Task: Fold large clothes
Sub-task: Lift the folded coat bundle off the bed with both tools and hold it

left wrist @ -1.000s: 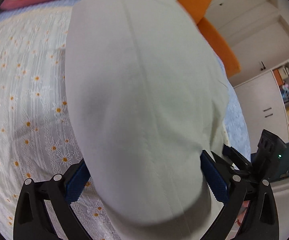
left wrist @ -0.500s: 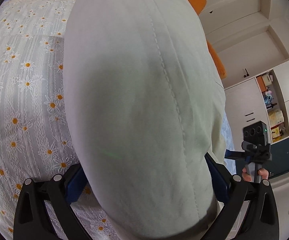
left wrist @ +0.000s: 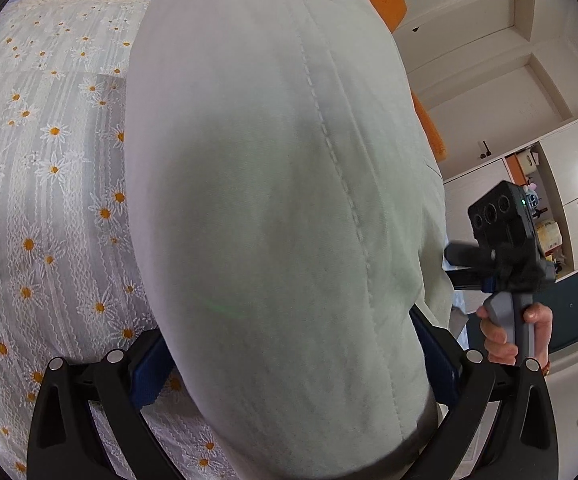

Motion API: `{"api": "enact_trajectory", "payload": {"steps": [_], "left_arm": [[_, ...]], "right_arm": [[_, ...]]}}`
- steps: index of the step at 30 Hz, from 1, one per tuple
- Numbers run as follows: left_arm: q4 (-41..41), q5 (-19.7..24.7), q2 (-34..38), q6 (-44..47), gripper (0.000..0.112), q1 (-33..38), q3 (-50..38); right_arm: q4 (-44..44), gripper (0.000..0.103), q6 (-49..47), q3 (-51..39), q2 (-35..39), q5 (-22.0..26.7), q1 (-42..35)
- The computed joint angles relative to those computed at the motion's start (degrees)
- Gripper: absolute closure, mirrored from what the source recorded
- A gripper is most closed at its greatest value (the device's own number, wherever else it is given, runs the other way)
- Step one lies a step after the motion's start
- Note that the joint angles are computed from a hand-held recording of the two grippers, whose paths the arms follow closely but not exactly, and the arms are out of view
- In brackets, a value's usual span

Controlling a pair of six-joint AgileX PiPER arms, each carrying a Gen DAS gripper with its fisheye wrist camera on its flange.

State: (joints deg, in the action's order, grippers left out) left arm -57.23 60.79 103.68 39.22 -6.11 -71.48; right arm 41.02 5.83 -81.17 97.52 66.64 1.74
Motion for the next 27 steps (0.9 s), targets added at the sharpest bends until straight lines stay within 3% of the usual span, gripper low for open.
{"api": "enact_trajectory", "payload": {"steps": [7,10,13,14,16,17,18,21,24,27], "left_arm": [[1.13,-2.52,-1.00,-2.34,0.011,-1.21,0.33],[7.24,-6.01,-2.75,-10.81,0.011,-4.62,-0.67],[14.29,-6.46,-3.74,-15.43,0.015,-7.99,-3.13],[15.99,-6.08,-3.98,-15.97,0.016,-8.76,-3.90],[18.40,-4.47,-4.21,-17.15,0.021,-9.70,-5.88],[18.09,-4.09,-4.57,-16.99,0.023,-9.72,-6.11],[17.76,-3.89,-4.90,-16.72,0.027,-9.70,-6.28],[12.61,-3.25,-7.07,-14.47,0.035,-7.41,-4.10],[3.70,1.35,-8.05,-9.50,0.037,-2.30,-1.89],[1.02,6.19,-10.29,-5.45,0.037,0.81,-1.29]], "right_arm": [[-17.81,0.003,17.58,-11.93,6.64,2.50,10.77],[-21.05,0.004,21.70,-13.57,7.07,2.30,13.47],[-23.65,0.006,22.93,-13.18,6.25,1.04,16.07],[-23.89,0.011,23.17,-13.77,6.17,1.15,16.52],[-22.92,0.031,23.13,-14.92,5.53,1.03,17.07],[-23.18,0.042,23.14,-14.60,4.77,0.75,17.58],[-24.19,0.047,23.62,-15.38,4.57,1.07,18.60],[-23.11,0.051,23.70,-12.87,2.37,-1.93,19.69],[-19.68,0.054,21.48,-8.09,-1.20,-6.58,19.78],[-19.18,0.054,21.34,-8.67,-3.00,-5.72,20.76]]}}
